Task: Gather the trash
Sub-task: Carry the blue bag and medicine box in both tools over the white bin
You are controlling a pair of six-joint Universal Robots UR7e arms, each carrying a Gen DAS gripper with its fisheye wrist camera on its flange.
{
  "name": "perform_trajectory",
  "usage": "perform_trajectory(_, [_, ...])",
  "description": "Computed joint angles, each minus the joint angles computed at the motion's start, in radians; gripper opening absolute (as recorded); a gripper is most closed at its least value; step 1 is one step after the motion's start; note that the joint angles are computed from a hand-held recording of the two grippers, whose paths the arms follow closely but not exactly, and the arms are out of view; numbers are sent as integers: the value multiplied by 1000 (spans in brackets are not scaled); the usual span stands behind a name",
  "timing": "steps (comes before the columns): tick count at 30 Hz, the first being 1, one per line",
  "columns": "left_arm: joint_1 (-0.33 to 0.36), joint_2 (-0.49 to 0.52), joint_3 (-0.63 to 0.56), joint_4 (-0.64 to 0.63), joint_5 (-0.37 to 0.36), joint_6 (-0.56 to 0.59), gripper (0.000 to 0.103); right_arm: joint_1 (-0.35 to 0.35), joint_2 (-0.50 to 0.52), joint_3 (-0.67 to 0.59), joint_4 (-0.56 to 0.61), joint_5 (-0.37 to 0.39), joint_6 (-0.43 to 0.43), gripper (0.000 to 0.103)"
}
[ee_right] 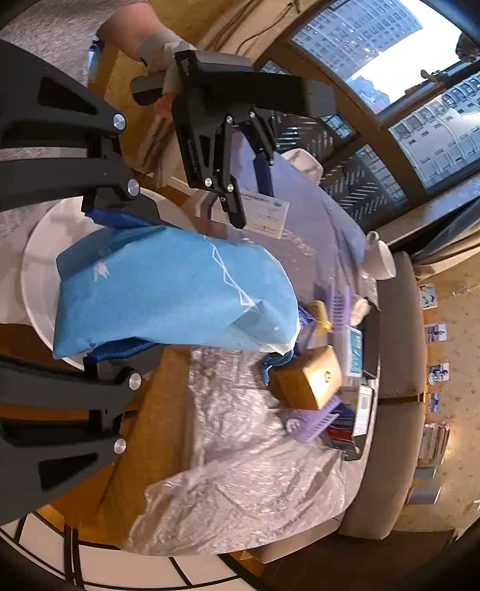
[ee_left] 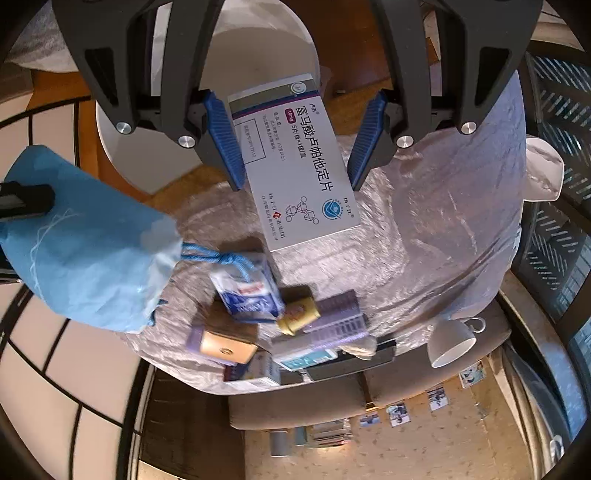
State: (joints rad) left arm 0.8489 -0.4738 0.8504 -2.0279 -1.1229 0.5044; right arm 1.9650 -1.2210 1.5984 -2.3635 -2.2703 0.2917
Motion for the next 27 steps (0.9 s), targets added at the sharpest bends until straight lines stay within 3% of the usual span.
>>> perform_trajectory(10, [-12, -67, 126, 0, -2, 22, 58, 6, -19, 42, 45, 32, 59, 48])
perform_trajectory(27, [-1, -106, 234, 31, 16, 14, 58, -18, -11, 76, 97, 75, 103, 48])
